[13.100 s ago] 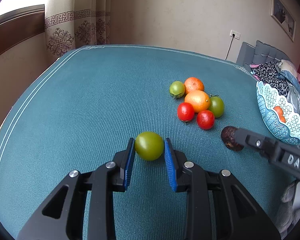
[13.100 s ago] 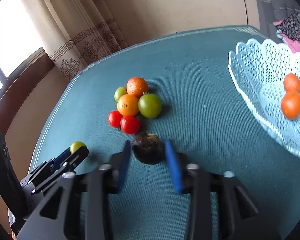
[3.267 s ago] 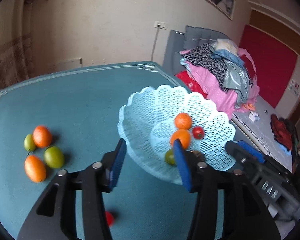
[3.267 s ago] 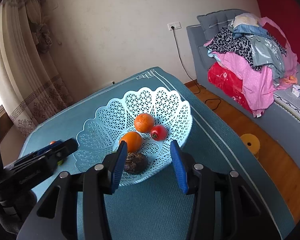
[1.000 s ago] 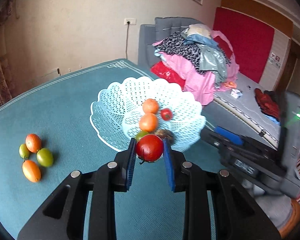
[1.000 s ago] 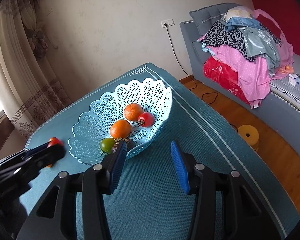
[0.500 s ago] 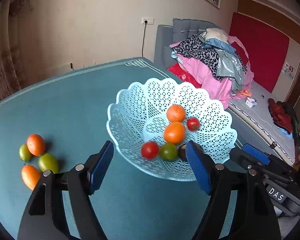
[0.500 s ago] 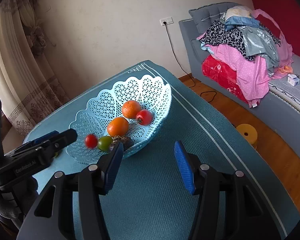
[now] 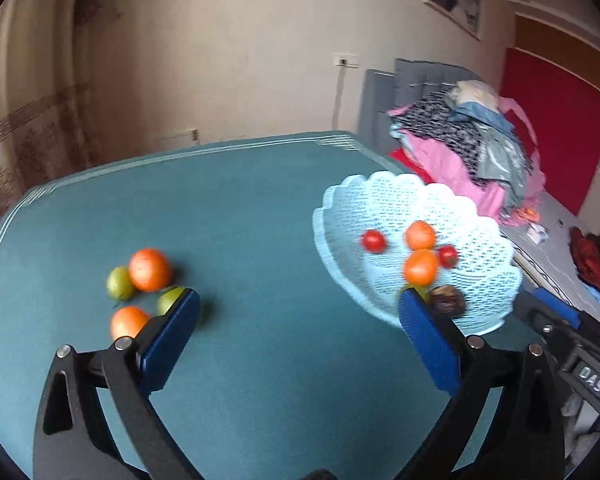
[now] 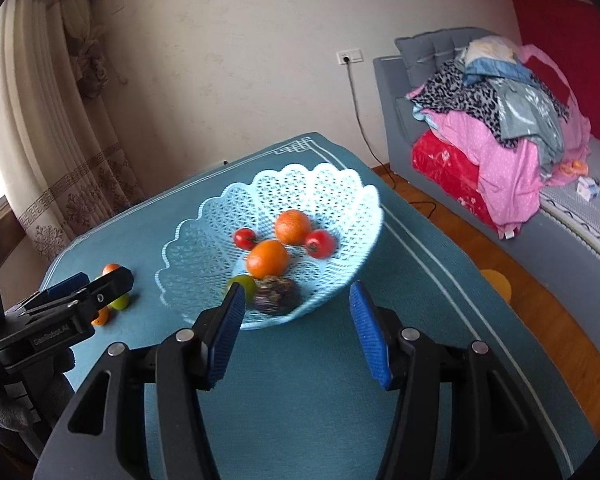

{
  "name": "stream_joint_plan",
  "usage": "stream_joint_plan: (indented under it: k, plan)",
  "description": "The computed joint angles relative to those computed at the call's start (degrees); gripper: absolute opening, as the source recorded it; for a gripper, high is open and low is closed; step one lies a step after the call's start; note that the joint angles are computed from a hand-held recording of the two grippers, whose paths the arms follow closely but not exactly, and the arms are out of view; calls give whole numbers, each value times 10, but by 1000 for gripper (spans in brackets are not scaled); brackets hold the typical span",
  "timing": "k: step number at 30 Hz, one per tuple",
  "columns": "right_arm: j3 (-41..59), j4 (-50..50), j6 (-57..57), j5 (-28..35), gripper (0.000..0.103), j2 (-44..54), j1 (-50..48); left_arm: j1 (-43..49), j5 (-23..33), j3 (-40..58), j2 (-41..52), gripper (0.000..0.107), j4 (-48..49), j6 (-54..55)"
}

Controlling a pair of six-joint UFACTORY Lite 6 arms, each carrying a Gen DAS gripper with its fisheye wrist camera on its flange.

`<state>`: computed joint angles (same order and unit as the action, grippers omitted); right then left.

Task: Organize fruits
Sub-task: 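Move the left tool back to the remaining fruit cluster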

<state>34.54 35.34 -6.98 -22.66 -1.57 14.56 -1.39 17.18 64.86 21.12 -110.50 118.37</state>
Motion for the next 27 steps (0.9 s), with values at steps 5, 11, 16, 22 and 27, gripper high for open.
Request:
stream_joint_plan:
  k: [5, 11, 16, 22, 27]
  plan:
    - [22, 57, -51, 0, 55, 14, 38, 44, -1, 1, 11, 100, 10, -8]
    - [48, 125, -116, -4, 55, 30, 82, 97, 4, 11, 27, 101, 10, 5]
    - [75, 165, -152, -3, 55, 54, 118, 125, 3, 32, 51, 101, 14, 10]
    - [113, 199, -185, 9, 55, 95, 155, 141, 1, 74, 100, 101, 53, -22]
    - [143, 236, -221, 19, 55, 123, 178, 142, -2, 113, 135, 95, 113, -68]
